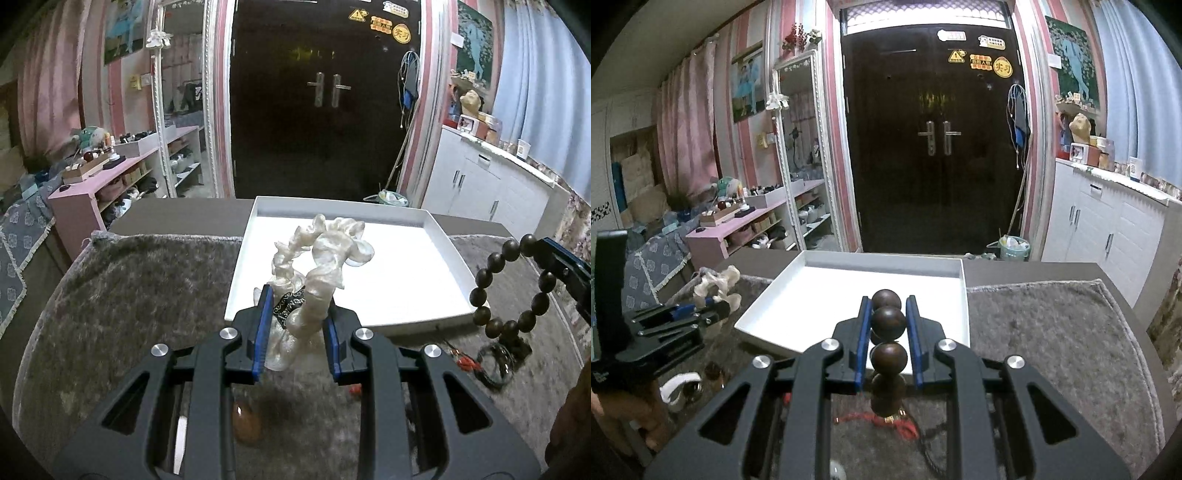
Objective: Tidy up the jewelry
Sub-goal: 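Carry the scrunchie into the white tray and open the left tool while the right tool releases the bracelet there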
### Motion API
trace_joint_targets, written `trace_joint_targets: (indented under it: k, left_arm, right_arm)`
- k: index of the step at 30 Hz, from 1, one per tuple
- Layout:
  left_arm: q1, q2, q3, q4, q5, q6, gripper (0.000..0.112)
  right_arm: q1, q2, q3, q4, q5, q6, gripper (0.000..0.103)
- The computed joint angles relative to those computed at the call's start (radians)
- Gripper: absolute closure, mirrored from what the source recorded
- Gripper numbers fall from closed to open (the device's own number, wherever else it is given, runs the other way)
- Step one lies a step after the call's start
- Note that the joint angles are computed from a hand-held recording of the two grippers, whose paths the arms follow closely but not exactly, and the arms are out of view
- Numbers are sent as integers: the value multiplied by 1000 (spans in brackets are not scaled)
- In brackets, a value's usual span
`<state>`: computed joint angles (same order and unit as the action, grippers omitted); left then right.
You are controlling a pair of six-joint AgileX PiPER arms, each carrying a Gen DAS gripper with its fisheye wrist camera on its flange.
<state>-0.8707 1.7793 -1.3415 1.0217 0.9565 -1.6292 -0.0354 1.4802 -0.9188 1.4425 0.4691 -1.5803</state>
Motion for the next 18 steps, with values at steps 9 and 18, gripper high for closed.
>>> trace_joint_targets:
  k: [9,18]
  left_arm:
    - [134,128,-125,-96,-78,104,88]
    - [224,253,-218,-231,-133,218,88]
  right_arm:
    - [47,166,-179,-37,-25,115,85]
    - [66,336,-300,-206,-83,297,85]
